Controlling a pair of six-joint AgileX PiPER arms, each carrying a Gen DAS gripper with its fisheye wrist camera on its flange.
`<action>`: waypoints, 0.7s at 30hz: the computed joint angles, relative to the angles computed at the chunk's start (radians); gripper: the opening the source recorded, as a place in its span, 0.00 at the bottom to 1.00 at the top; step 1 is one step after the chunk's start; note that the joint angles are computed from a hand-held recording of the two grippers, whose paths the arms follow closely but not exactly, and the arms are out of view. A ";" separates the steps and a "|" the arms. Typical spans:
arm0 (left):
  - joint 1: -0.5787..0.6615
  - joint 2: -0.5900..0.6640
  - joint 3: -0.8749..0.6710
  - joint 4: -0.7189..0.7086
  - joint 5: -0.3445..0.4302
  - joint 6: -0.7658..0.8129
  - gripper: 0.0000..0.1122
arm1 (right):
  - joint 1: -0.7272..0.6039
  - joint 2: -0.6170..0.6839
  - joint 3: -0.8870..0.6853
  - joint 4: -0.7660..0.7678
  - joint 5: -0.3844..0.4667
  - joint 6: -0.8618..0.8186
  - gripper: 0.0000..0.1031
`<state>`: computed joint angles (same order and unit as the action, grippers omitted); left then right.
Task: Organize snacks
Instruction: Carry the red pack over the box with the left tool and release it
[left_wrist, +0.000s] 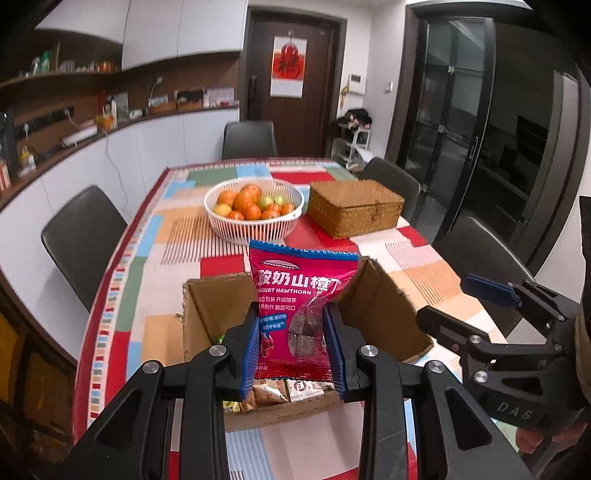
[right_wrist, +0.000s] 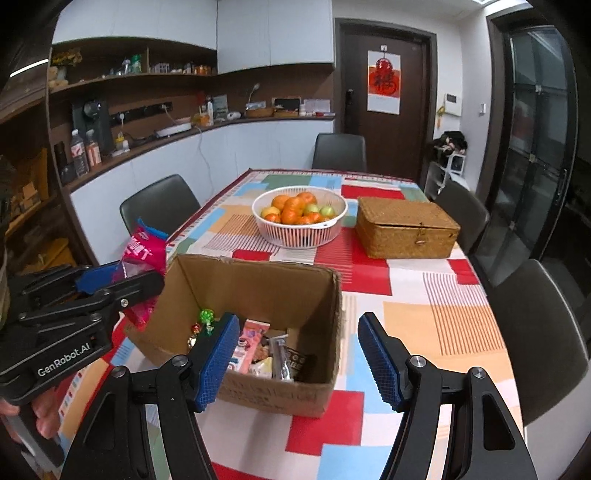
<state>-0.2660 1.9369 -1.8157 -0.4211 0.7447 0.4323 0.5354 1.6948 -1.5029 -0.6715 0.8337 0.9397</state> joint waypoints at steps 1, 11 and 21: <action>0.001 0.030 -0.043 0.013 0.029 -0.024 0.29 | -0.018 0.024 -0.031 0.039 0.002 -0.045 0.65; 0.001 0.200 -0.264 0.095 0.186 -0.159 0.30 | -0.141 0.203 -0.236 0.347 0.057 -0.291 0.65; -0.002 -0.025 0.100 0.134 -0.059 -0.144 0.51 | -0.118 0.166 -0.157 0.320 0.044 -0.250 0.65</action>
